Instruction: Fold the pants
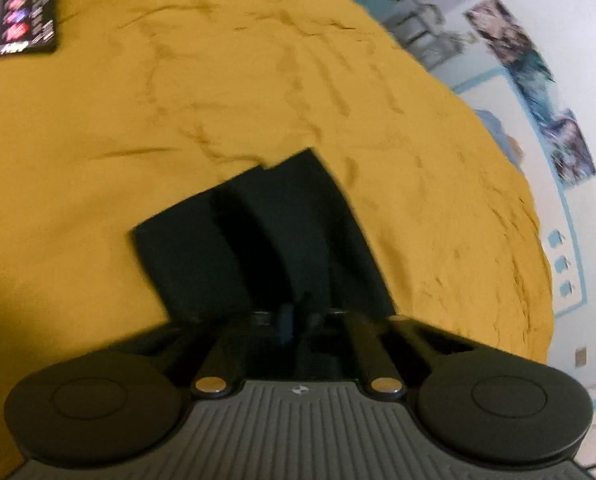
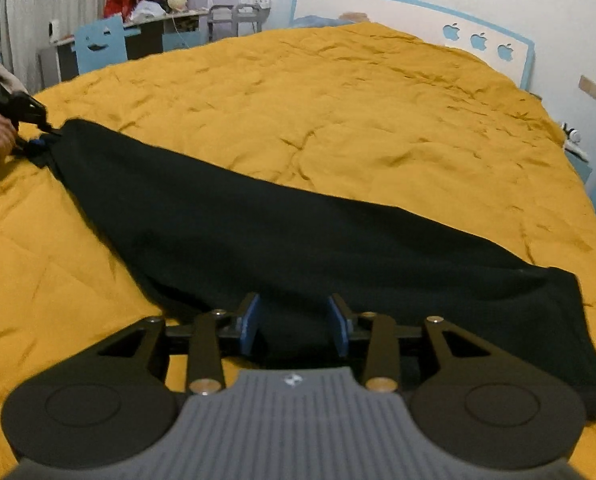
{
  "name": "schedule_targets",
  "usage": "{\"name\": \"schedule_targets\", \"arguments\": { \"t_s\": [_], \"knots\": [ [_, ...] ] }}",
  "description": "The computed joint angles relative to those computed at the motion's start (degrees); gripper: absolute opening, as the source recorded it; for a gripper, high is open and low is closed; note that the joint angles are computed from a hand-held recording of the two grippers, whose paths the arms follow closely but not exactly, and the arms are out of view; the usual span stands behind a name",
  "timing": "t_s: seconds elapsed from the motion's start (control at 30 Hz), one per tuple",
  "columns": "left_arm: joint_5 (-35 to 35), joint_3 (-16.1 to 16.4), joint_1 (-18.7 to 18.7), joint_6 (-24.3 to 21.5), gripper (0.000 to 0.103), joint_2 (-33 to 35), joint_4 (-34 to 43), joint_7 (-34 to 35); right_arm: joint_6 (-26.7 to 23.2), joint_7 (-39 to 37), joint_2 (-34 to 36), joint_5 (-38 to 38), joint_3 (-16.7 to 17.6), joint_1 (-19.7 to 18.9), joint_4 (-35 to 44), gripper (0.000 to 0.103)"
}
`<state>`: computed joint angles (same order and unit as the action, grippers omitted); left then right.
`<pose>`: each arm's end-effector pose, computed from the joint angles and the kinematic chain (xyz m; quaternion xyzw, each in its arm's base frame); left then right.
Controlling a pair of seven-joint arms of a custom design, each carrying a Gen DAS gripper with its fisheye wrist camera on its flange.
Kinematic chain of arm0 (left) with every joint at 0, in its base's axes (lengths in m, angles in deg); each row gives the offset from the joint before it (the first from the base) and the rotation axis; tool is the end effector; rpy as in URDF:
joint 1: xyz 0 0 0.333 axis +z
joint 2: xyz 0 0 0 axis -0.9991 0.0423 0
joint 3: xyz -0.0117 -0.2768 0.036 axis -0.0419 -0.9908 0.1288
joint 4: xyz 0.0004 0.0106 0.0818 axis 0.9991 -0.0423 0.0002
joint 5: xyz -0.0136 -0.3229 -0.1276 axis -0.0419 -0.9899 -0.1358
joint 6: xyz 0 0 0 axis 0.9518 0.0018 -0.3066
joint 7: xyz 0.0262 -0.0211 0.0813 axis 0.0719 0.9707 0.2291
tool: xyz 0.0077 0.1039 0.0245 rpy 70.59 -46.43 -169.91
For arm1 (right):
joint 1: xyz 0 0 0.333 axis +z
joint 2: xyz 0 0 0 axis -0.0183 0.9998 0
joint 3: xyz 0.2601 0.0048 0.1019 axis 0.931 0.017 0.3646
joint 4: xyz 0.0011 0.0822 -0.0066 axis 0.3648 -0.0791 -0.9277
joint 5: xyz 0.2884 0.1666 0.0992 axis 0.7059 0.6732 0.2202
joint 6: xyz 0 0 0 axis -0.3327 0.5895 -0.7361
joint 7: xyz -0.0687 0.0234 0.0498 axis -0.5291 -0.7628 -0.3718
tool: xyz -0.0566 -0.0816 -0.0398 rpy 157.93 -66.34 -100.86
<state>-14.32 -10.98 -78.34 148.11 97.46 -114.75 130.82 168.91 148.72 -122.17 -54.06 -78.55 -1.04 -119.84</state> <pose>0.6265 0.0096 0.4881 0.8453 -0.3645 0.3907 0.0007 0.3079 0.0362 0.5300 -0.6806 0.6162 -0.2850 0.2754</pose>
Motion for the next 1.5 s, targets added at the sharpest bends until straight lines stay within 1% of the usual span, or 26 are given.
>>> {"name": "schedule_targets", "arguments": {
  "t_s": [0.1, 0.17, 0.2, 0.27, 0.37, 0.5, 0.57, 0.6, 0.63, 0.67, 0.7, 0.73, 0.8, 0.83, 0.9, 0.97, 1.0, 1.07, 1.13, 1.17, 1.23, 1.27, 1.33, 1.37, 1.4, 1.5],
  "knots": [
    [-5.1, -0.8, 1.2, 2.0, 0.001, -2.2, -3.2, 2.5, -2.0, 0.7, -3.0, -1.8, 2.4, -0.7, -1.1, 0.034],
    [-7.1, -0.6, 1.4, 3.0, 0.001, -3.5, -4.6, 5.0, -3.4, 0.6, -4.3, -2.5, 2.6, -0.1, -1.3, 0.034],
    [-8.2, -0.5, 1.5, 2.6, 0.001, -4.0, -4.9, 6.2, -3.7, 0.6, -4.3, -3.0, 2.9, -0.1, -1.3, 0.034],
    [-7.0, 0.5, 0.9, 1.2, 0.001, -3.7, -4.3, 5.9, -3.8, 0.9, -4.0, -4.2, 4.0, -0.5, -1.3, 0.034],
    [-5.1, 1.2, 0.3, 0.1, 0.001, -2.0, -2.2, 4.8, -1.9, 0.1, -2.4, -6.4, 5.2, -0.1, -1.8, 0.034],
    [-4.8, 0.9, 0.6, -0.3, 0.001, -1.3, -1.3, 4.3, -0.8, -4.0, -2.1, -9.1, 5.8, 3.0, -2.2, 0.034],
    [-4.8, 0.7, 0.7, -0.3, 0.001, -0.9, -0.9, 4.5, -1.1, -3.6, -2.3, -10.7, 7.9, 2.1, -2.3, 0.034],
    [-4.8, 0.6, 0.8, -0.4, 0.001, -0.8, -0.8, 4.6, -1.2, -2.5, -2.3, -12.2, 9.9, 0.2, -2.3, 0.024],
    [-4.8, 0.6, 0.9, -0.5, 0.001, -0.7, -0.6, 4.6, -1.6, -1.0, -2.2, -13.4, 11.3, -1.4, -2.1, 0.011],
    [-5.2, 0.4, 0.9, 0.0, 0.001, -1.0, -1.1, 4.8, -2.5, 0.1, -1.7, -14.0, 11.7, -2.4, -1.6, 0.000],
    [-6.5, 0.0, 1.3, 0.4, 0.001, -1.3, -1.4, 6.1, -3.9, 0.4, -1.5, -14.2, 10.9, -2.3, -1.0, 0.000],
    [-8.2, -0.5, 1.6, 1.4, 0.001, -1.7, -1.7, 8.0, -4.5, -0.1, -1.8, -14.0, 9.3, -1.1, -0.8, 0.000],
    [-14.4, -1.9, 2.6, 3.7, 0.001, -3.3, -2.8, 14.4, -6.8, -2.5, -3.6, -13.3, 6.1, 1.7, 0.1, 0.000],
    [-15.9, -1.8, 2.5, 3.9, 0.001, -3.9, -3.1, 16.2, -7.5, -3.1, -4.8, -12.6, 4.8, 2.4, 0.4, 0.000],
    [-12.2, -0.1, 0.9, 3.5, 0.001, -4.7, -3.8, 14.6, -8.9, -3.7, -6.8, -10.7, 2.7, 3.1, 0.9, 0.000],
    [-4.3, 2.1, -0.8, 1.4, 0.001, -3.9, -3.7, 9.3, -9.6, -4.4, -7.3, -9.5, 2.0, 3.2, 0.6, 0.000],
    [-2.5, 2.6, -1.0, 0.7, 0.001, -3.4, -3.8, 7.3, -10.0, -5.1, -6.9, -8.9, 1.7, 3.6, 0.3, 0.000],
    [-2.2, 2.6, -0.5, 1.5, 0.002, -2.3, -4.6, 5.5, -10.6, -6.5, -6.0, -8.7, 2.5, 4.3, -0.8, 0.000],
    [-3.9, 1.6, 0.8, 1.4, 0.004, -1.5, -4.4, 7.6, -10.9, -7.5, -5.5, -9.5, 3.9, 4.5, -2.0, 0.000],
    [-4.4, 1.3, 1.2, 1.2, 0.007, -1.3, -4.4, 8.0, -11.2, -7.9, -5.2, -9.9, 4.3, 4.4, -2.0, 0.003],
    [-1.8, 2.1, 0.9, 1.0, 0.008, -1.8, -4.4, 5.9, -13.0, -8.0, -5.5, -9.6, 4.2, 4.9, -1.4, 0.009],
    [1.7, 3.2, 0.0, 1.8, 0.008, -2.6, -4.9, 2.7, -14.5, -8.4, -5.8, -8.9, 3.2, 5.5, -0.8, 0.011],
    [13.1, 6.7, -2.4, 4.9, 0.008, -4.9, -7.3, -7.7, -16.9, -9.5, -6.6, -8.1, 2.1, 6.1, 0.1, 0.010],
    [18.7, 7.9, -3.2, 5.4, 0.009, -5.7, -7.8, -12.1, -17.7, -9.8, -7.1, -7.8, 1.8, 6.0, 0.3, 0.010],
    [21.2, 8.0, -3.0, 5.9, 0.009, -6.2, -8.1, -13.4, -18.2, -9.6, -7.7, -7.3, 1.5, 5.8, 0.5, 0.010],
    [19.2, 5.9, -1.3, 6.3, 0.009, -7.5, -8.4, -9.3, -16.4, -7.6, -8.5, -4.9, 1.1, 5.3, 0.8, 0.010]
  ]
}}
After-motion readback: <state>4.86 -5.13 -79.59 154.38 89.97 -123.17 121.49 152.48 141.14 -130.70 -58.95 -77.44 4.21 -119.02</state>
